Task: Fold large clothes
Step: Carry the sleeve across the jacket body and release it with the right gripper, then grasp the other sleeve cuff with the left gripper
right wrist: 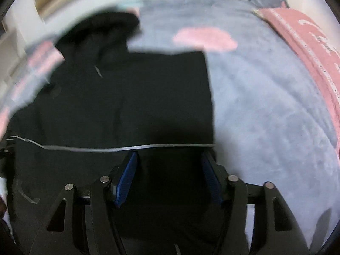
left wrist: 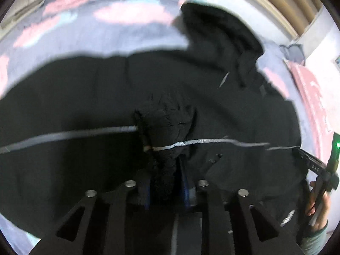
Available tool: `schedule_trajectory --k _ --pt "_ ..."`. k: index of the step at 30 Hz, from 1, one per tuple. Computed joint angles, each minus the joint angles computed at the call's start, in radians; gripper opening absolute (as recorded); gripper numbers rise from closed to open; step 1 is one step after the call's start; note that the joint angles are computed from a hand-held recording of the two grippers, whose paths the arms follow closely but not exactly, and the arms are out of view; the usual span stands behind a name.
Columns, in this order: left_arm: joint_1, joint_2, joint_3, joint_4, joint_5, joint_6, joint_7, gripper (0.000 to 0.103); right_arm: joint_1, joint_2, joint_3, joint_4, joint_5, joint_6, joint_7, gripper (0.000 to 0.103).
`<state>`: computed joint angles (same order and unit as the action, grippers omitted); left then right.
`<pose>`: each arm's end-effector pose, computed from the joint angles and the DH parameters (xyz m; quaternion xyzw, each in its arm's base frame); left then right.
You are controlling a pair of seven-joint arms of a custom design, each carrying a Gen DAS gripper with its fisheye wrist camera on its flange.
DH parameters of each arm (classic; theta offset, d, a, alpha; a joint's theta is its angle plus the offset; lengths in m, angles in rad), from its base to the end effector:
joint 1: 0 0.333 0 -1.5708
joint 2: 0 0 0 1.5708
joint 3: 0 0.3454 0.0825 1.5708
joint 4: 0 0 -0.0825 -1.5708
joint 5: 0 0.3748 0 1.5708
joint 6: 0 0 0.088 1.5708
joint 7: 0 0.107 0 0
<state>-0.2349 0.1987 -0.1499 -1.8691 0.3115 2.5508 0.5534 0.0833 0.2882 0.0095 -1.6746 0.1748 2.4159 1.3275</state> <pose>0.5986 -0.2397 0.4961 -0.8120 0.5230 -0.2293 0.1208 0.6782 0.0633 0.5162 -0.7619 0.6035 -0.1224 0.2007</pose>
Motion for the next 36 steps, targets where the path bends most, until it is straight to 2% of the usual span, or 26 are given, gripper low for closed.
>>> schedule_trajectory --k 2,4,6,7,9,10,11,13,15,19,20,22,25,26,30,31,34,36 --pt "0.001 -0.018 0.006 -0.046 0.021 0.067 -0.019 0.029 0.02 0.015 -0.011 -0.007 -0.051 0.014 0.033 0.068" --pt "0.001 -0.038 0.006 -0.059 0.025 0.054 -0.026 0.032 0.02 0.012 -0.013 0.005 -0.057 -0.01 0.053 0.068" --pt "-0.017 -0.088 0.02 -0.077 0.136 0.05 -0.118 0.036 0.023 -0.012 -0.013 -0.001 -0.066 -0.012 0.068 0.068" --pt "-0.023 -0.104 0.021 -0.071 0.208 0.041 -0.169 0.039 0.021 -0.042 -0.005 -0.028 -0.058 0.013 0.054 0.068" --pt "-0.017 -0.132 0.005 -0.07 0.271 0.064 -0.205 0.066 0.015 -0.111 0.021 -0.085 0.007 0.059 -0.015 0.068" --pt "-0.014 -0.143 -0.004 -0.073 0.301 0.121 -0.218 0.069 0.014 -0.145 0.036 -0.111 0.06 0.074 -0.064 0.068" --pt "-0.011 -0.142 -0.015 -0.067 0.301 0.149 -0.203 0.07 0.016 -0.175 0.048 -0.132 0.119 0.086 -0.114 0.068" --pt "-0.009 -0.099 -0.039 -0.021 0.223 0.163 -0.107 0.07 0.04 -0.213 0.057 -0.163 0.179 0.109 -0.173 0.068" --pt "-0.014 -0.041 -0.05 0.024 0.139 0.15 -0.021 0.069 0.072 -0.22 0.055 -0.179 0.153 0.134 -0.176 0.068" --pt "-0.03 0.063 -0.032 0.068 0.044 0.107 0.014 0.069 0.104 -0.188 0.048 -0.212 0.121 0.172 -0.158 0.068" --pt "-0.041 0.091 -0.021 0.091 0.035 0.066 0.011 0.067 0.11 -0.169 0.039 -0.216 0.079 0.18 -0.121 0.068" --pt "-0.051 0.112 -0.008 0.096 0.024 0.062 0.022 0.066 0.117 -0.11 0.022 -0.189 -0.006 0.166 -0.052 0.068" --pt "-0.085 0.144 0.012 0.16 0.051 -0.01 0.022 0.066 0.073 -0.122 0.062 -0.269 0.125 0.299 -0.184 0.069" --pt "-0.095 0.144 0.019 0.164 0.067 -0.014 0.014 0.066 0.073 -0.127 0.063 -0.279 0.136 0.312 -0.192 0.069" --pt "-0.106 0.052 0.035 0.079 0.122 0.027 -0.056 0.066 0.073 -0.141 0.063 -0.298 0.158 0.322 -0.209 0.069" --pt "-0.118 -0.002 0.05 0.035 0.183 0.036 -0.119 0.066 0.072 -0.145 0.065 -0.304 0.172 0.329 -0.218 0.069" --pt "-0.116 -0.165 0.043 -0.074 0.358 -0.03 -0.262 0.066 0.073 -0.141 0.069 -0.319 0.199 0.376 -0.247 0.07" --pt "-0.089 -0.313 0.024 -0.189 0.441 -0.072 -0.362 0.068 0.081 -0.132 0.073 -0.329 0.197 0.411 -0.244 0.071"
